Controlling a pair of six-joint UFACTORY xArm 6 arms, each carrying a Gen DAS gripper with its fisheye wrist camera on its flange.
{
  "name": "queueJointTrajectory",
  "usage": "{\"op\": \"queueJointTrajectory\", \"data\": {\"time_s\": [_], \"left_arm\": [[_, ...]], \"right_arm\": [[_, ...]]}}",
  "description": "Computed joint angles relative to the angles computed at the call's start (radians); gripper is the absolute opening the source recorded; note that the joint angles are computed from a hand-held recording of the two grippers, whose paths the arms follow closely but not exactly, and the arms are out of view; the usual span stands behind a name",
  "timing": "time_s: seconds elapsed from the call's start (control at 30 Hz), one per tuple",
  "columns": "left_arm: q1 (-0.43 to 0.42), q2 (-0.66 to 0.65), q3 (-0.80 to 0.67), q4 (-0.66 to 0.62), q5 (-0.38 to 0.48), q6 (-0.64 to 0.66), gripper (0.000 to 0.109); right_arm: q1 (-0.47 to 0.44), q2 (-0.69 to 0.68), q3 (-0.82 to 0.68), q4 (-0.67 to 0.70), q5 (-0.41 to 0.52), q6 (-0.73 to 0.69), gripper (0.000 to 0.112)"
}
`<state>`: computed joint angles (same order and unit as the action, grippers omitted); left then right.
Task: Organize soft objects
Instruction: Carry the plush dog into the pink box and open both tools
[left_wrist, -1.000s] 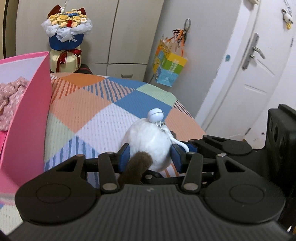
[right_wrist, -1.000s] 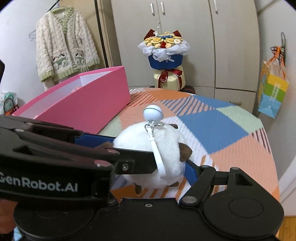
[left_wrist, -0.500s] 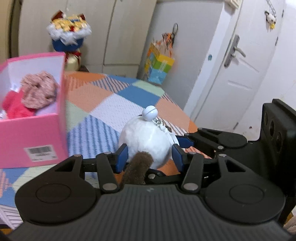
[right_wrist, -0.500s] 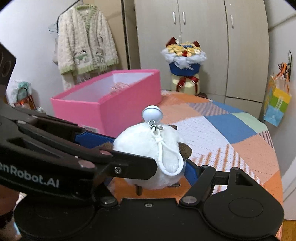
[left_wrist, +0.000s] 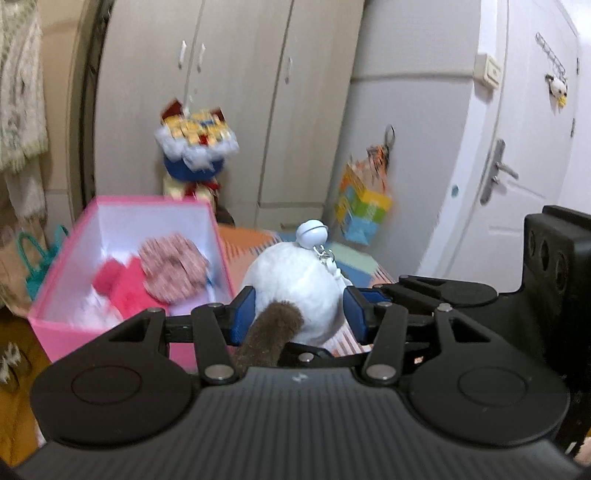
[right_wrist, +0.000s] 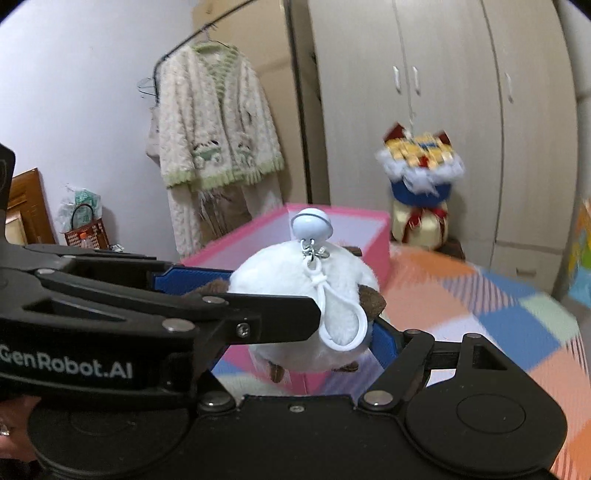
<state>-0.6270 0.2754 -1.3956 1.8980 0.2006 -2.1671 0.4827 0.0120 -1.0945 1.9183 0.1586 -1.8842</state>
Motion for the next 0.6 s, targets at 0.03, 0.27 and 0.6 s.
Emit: {"op": "queueJointTrajectory", "data": {"time_s": [0.03,0.27,0.6], "left_arm": [[0.007,-0.008,0.003,0.008,0.007,-0.008,0.05],[0.063,-0.013,-0.026,-0.045,0.033,0.041,0.051],[0.186,0.117,-0.131,-0.389,-0.008,0.285,0.051]], "right_arm": [[0.004,0.014,-0.022,-0.027,0.003,0.025,0.082],[-0.025,0.15,-0.182,-0.305,0.131,0.395,0.082],[-0.051,0.435,-0.507,-0.779,0.279,0.839,0.082]]}}
